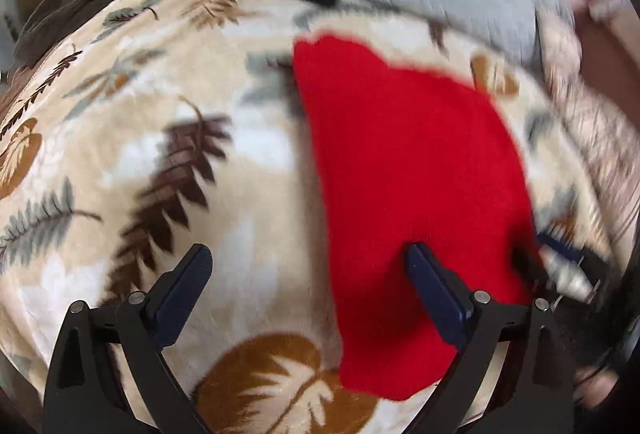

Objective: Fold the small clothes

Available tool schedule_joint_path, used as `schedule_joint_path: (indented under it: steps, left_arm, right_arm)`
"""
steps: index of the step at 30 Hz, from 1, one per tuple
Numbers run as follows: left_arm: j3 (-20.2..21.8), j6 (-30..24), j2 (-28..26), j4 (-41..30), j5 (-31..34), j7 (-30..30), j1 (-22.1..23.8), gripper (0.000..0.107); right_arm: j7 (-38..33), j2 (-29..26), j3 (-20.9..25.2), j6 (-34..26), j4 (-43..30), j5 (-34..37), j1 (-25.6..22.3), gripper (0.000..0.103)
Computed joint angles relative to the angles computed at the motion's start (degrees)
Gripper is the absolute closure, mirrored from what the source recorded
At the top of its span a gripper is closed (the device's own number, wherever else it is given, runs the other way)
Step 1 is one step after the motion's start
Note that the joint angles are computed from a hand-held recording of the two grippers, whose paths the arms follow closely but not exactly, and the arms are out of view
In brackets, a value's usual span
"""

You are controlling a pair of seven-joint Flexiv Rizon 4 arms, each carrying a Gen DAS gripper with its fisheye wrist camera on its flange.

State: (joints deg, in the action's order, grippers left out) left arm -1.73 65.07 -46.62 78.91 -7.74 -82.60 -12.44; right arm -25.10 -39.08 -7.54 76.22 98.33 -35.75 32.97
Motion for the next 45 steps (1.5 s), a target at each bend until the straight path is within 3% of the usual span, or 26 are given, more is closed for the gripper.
schedule_joint_path:
  steps: [2,9,12,15,18,23,30,36,45]
  left_arm:
    - [0.8,3.6,0.0,1.5,0.7,-1.1,-0.8,0.005]
    - [-0.3,8.7,1.1,4.4,-0.1,-1.3,0.0,0.006]
    - [0.0,14.8,2.3,6.9,0.1,-1.8,-0.3,0.006]
    - [4.1,20.0,2.4,7.7,1.1,-4.4,-3.0,0.006]
    - [9.8,22.1,1.8,7.1,2.1,-7.7,-6.7,0.006]
    - [13.7,19.4,0.7,4.8,3.6,-10.1,-9.1,0.006]
    - [19.5,16.6,0.5,3.8,8.9,-15.6,-13.4,0.006]
    - [18.4,16.3,1.6,4.6,12.7,-17.2,-12.8,0.006]
    - [17.7,16.6,2.8,6.1,15.2,-18.1,-12.7,0.006]
  right_arm:
    - [0.4,0.3,0.2,-0.4,0.0,0.6,-0.2,0.031]
    - [5.1,2.1,-3.6,-1.2,2.2,-3.8,2.6,0.020]
    - [9.1,3.4,-6.8,-1.3,3.8,-8.5,4.2,0.014]
    - [15.6,5.4,-10.5,-4.5,5.7,-15.1,6.5,0.012]
    - [18.6,6.9,-10.4,-10.0,6.2,-18.0,6.4,0.009]
    - [19.5,7.9,-6.1,-15.9,5.6,-16.9,3.2,0.008]
    - [22.3,9.6,-0.9,-14.1,7.2,-21.0,-1.2,0.003]
    - [24.2,10.1,3.1,-15.0,8.0,-22.9,-3.9,0.003]
    - [25.9,10.6,4.4,-19.1,8.0,-28.7,-4.5,0.003]
